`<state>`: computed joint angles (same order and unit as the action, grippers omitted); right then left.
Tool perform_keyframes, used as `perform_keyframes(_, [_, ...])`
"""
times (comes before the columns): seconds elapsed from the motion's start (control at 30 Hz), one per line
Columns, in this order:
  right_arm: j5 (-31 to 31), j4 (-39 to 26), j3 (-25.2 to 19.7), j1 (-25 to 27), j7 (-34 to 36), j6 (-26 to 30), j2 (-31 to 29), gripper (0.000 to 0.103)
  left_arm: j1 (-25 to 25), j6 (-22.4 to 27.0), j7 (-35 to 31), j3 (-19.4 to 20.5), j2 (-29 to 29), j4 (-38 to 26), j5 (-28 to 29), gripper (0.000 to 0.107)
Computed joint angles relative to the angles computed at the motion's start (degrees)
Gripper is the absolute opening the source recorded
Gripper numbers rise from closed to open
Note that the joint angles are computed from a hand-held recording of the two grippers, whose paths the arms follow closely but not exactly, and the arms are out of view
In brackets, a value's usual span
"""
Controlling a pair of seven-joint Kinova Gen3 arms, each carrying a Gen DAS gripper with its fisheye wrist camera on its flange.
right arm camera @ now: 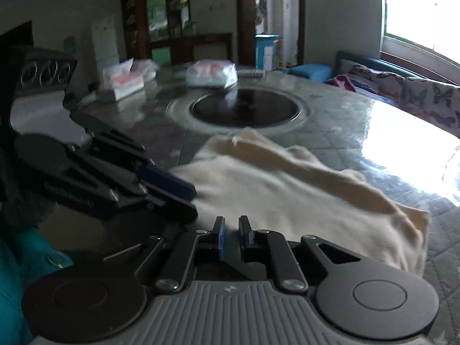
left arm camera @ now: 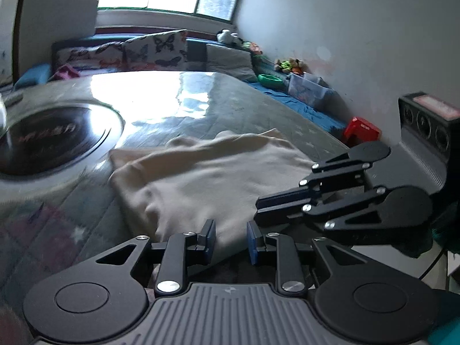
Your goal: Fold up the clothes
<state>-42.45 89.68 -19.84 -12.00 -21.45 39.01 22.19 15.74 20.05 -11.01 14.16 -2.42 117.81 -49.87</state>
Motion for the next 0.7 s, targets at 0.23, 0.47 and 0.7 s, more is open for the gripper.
perform_keyframes(0.23, [0.9,-2.6,0.1,-0.4,-0.4,2.6,0.4,0.011,-2.2,2.0,6.2,2.7,-2.6,1.4,-2.9,0.024])
perform_keyframes(0.47, [1.0,-6.3,-0.6,-2.1,0.8,4.7,2.7,0.011,-4.6,-1.0,3.3,1.8,-4.0,3.5,3.6,0.023])
perform_keyframes(0.7, [3.8,-11.3,0.0,-4.6,-2.0,6.1,6.2,0.011,-8.1,0.6,0.5,4.5,-4.8,2.8,5.5,0.023])
